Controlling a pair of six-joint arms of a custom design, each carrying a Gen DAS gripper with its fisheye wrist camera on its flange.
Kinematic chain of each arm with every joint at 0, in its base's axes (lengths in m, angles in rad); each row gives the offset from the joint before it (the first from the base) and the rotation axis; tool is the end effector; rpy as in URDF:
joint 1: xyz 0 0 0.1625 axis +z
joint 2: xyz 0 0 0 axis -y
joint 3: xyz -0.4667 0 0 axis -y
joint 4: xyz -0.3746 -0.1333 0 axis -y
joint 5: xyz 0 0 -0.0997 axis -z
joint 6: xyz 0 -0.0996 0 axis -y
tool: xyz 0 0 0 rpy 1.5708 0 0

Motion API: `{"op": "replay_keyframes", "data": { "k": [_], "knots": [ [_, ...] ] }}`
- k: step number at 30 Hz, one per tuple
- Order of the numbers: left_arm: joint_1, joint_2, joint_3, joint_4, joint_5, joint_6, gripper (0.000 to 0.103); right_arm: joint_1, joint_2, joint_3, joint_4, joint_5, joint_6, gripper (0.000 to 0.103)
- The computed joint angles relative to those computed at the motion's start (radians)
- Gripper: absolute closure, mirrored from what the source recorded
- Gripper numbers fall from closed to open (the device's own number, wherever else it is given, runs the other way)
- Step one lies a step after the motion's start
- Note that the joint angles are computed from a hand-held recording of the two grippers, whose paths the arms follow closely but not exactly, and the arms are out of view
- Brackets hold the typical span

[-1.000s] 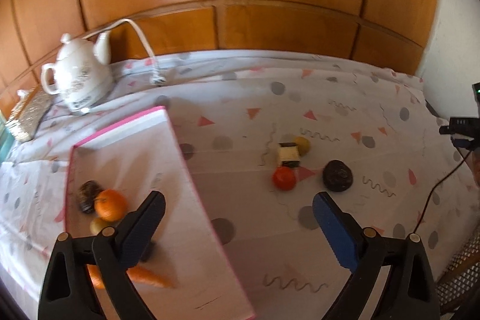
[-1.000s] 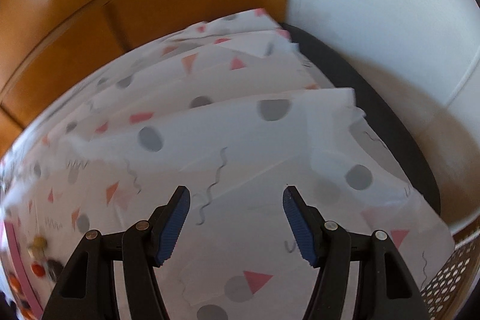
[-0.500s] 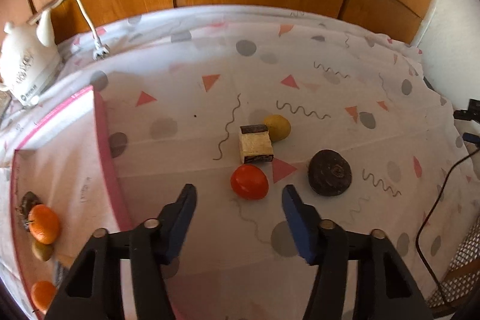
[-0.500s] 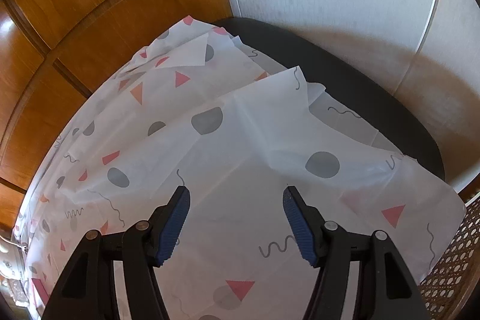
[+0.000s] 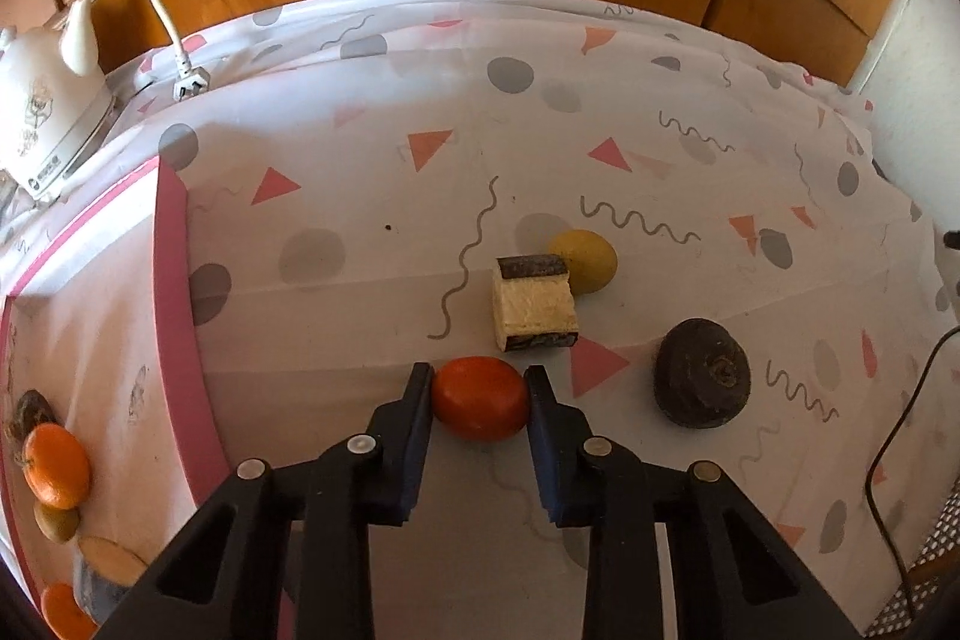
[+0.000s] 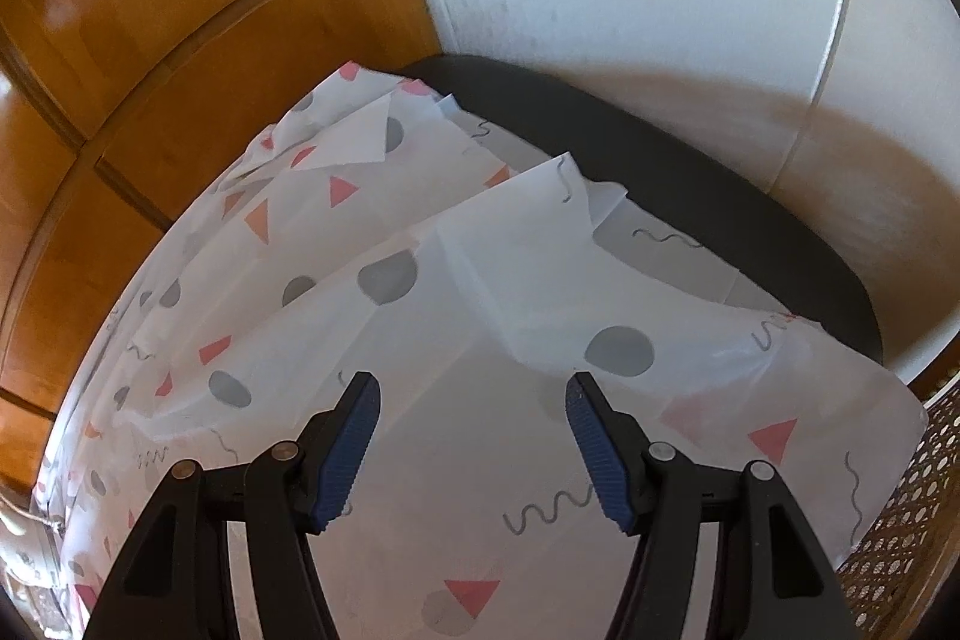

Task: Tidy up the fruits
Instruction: 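Reach the left gripper to the red tomato and grasp it, then lift the red tomato with the left gripper toward the tray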

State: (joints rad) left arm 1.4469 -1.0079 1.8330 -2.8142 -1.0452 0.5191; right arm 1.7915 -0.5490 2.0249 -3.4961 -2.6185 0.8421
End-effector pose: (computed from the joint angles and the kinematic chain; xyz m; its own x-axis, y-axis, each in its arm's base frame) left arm 0.1041 -0.6471 0.2438 -0.7112 0.3671 -0.5996 0.5364 0.8346 -0.1253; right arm 0.1652 -0.5215 0.0316 -0.5266 0.8274 0.1955 0.2938 0.3929 -0.8714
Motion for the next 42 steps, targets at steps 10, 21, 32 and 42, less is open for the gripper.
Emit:
{"op": "replay_keyframes", "data": {
  "k": [10, 21, 32, 42],
  "knots": [
    [-0.006, -0.105, 0.079, -0.072, -0.065, -0.024, 0.073, -0.004, -0.006, 0.012, 0.001, 0.003, 0.023, 0.038],
    [0.004, -0.216, 0.135, -0.134, -0.078, -0.055, 0.073, -0.004, 0.002, -0.004, 0.026, 0.027, -0.014, 0.038],
    [0.032, -0.293, 0.167, -0.152, -0.092, -0.065, 0.073, -0.003, 0.006, -0.014, 0.036, 0.050, -0.039, 0.038],
    [0.089, -0.347, 0.160, -0.146, -0.094, -0.069, 0.073, 0.013, 0.027, -0.060, 0.112, 0.053, -0.097, 0.038]
  ]
}}
